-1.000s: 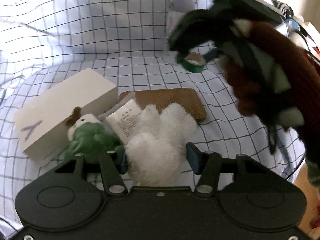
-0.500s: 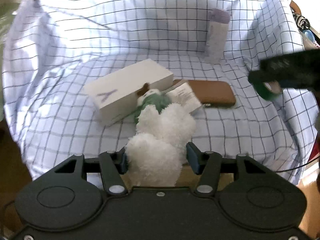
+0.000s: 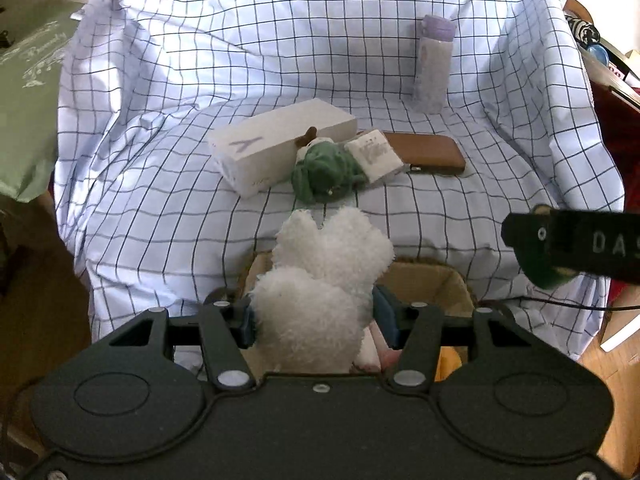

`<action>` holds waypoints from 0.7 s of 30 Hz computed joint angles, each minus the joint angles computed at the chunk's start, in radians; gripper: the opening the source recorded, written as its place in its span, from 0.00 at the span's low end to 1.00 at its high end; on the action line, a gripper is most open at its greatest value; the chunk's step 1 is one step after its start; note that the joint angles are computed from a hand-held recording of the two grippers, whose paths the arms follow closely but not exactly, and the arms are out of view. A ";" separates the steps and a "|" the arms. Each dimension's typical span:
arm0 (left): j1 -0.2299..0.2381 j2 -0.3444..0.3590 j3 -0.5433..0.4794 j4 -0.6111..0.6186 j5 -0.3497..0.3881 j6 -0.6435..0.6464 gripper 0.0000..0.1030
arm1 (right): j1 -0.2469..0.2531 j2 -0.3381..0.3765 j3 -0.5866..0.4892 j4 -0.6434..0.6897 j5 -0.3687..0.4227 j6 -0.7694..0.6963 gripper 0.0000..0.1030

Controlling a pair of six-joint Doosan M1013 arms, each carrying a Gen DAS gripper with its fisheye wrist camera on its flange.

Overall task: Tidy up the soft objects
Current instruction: 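Carry the green tape roll and white plush in both tools back over the basket, then open both tools to drop the white plush and green tape roll into the basket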

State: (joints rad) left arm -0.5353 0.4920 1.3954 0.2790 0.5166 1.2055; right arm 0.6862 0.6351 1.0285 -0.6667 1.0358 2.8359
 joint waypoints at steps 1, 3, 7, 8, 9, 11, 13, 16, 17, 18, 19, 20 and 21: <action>0.000 -0.005 0.010 0.005 -0.006 -0.008 0.52 | 0.007 -0.005 0.009 -0.003 -0.001 0.013 0.46; -0.001 -0.016 0.029 0.024 -0.016 -0.033 0.52 | 0.014 -0.015 0.025 -0.001 -0.006 0.033 0.46; 0.001 -0.030 0.053 0.052 -0.021 -0.077 0.53 | 0.031 -0.028 0.046 0.016 -0.001 0.058 0.46; 0.002 -0.029 0.053 0.059 -0.018 -0.084 0.53 | 0.032 -0.029 0.047 0.032 0.002 0.062 0.46; 0.002 -0.026 0.050 0.062 -0.008 -0.090 0.53 | 0.033 -0.029 0.048 0.046 0.003 0.063 0.46; 0.005 -0.018 0.041 0.051 0.013 -0.088 0.53 | 0.033 -0.025 0.048 0.076 0.004 0.066 0.46; 0.006 -0.012 0.036 0.044 0.032 -0.081 0.53 | 0.032 -0.020 0.045 0.093 0.008 0.061 0.46; 0.002 -0.009 0.039 0.066 0.048 -0.087 0.53 | 0.034 -0.009 0.035 0.122 0.028 0.038 0.46; 0.001 -0.008 0.039 0.064 0.055 -0.081 0.53 | 0.036 -0.003 0.028 0.124 0.041 0.031 0.46; 0.001 -0.006 0.036 0.052 0.062 -0.069 0.53 | 0.037 0.001 0.023 0.122 0.053 0.027 0.46; 0.002 -0.005 0.034 0.040 0.066 -0.056 0.53 | 0.040 0.006 0.017 0.120 0.068 0.022 0.46; 0.002 -0.003 0.032 0.031 0.072 -0.046 0.53 | 0.041 0.009 0.014 0.120 0.077 0.018 0.46; 0.003 -0.002 0.031 0.023 0.075 -0.038 0.53 | 0.041 0.010 0.014 0.126 0.078 0.015 0.46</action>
State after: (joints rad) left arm -0.5326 0.4897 1.4262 0.3024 0.5913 1.1672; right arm 0.7270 0.6453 1.0422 -0.5406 1.1138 2.8508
